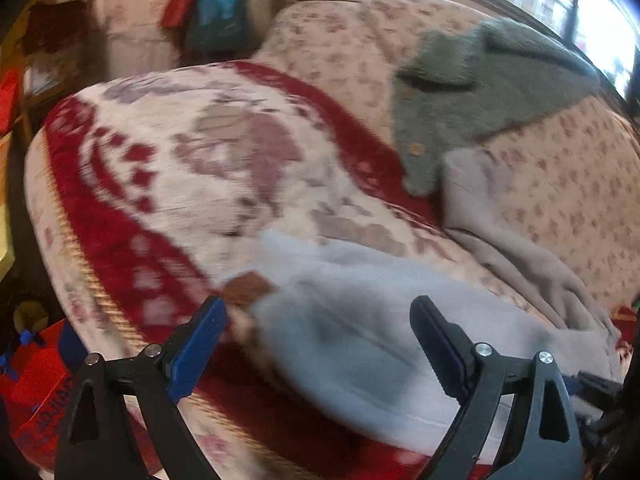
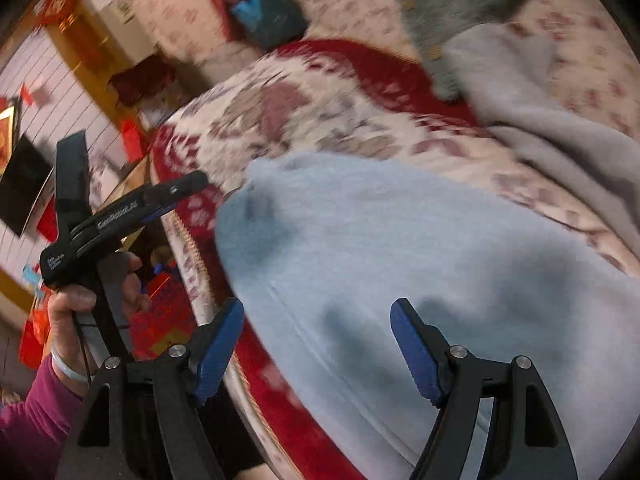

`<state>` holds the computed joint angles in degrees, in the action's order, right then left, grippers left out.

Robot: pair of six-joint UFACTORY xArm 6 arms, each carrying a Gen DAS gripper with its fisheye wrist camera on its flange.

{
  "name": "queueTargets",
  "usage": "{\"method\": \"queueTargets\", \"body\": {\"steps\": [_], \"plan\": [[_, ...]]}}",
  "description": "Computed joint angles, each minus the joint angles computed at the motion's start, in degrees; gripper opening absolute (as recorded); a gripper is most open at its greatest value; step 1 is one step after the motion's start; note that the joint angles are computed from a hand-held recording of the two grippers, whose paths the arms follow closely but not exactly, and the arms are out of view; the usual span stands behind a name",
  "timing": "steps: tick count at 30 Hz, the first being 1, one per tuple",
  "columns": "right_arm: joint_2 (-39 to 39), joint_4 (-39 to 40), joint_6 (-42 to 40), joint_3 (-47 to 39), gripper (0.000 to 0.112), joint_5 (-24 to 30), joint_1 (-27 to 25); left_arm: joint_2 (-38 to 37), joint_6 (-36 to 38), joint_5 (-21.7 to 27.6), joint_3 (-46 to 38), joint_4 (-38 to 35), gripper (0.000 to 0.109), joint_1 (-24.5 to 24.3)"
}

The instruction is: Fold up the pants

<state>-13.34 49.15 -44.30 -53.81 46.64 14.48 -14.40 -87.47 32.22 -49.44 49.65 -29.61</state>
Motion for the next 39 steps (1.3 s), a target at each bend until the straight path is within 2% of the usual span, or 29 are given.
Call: {"method": "queueTargets", "body": {"steps": [8,12,16,19,25,28,33,36,39], "plan": [[-5.72,-4.66,0.69,2.49,0.083,1.04,-16.53,11.64,6.97,-4.77,-12.1,-5.19,0.093,-6.45],[-3.51,-4.94,0.89,-0.14,0.086,3.4,-24.67,17.55,14.88,-6.92,-18.09,-13.3,0.093,-8.24],[0.04,-5.55,3.35,-2.99,0.086,3.29,-29.67,22.34,19.78,-6.39,-23.63,-18.01,0.093,-9.45],[2.98,-6.82,4.99,-5.74,0.086,2.57,-31.53,24.85,21.68,-6.31,-26.44,-20.16,0.093,-9.25],[9.39,-6.89,6.82,-13.01,0.086,4.56,-33.72,29.35,28.27,-8.33,-31.27,-31.38,0.093,-6.09],[11.98,-8.65,5.98,-16.37,0.086,3.98,-33.59,32.85,31.07,-6.82,-36.65,-34.82,0.096,-4.12],[18.41,-10.79,5.7,-24.88,0.086,3.93,-33.89,41.51,33.23,-1.6,-50.21,-34.21,0.096,-1.09],[23.18,-10.32,3.45,-31.04,0.086,4.95,-34.1,48.11,36.44,0.6,-59.66,-36.66,0.096,0.69],[28.86,-13.96,-0.17,-38.02,0.086,3.14,-33.08,56.11,40.9,4.11,-71.36,-42.21,0.096,2.5]]}}
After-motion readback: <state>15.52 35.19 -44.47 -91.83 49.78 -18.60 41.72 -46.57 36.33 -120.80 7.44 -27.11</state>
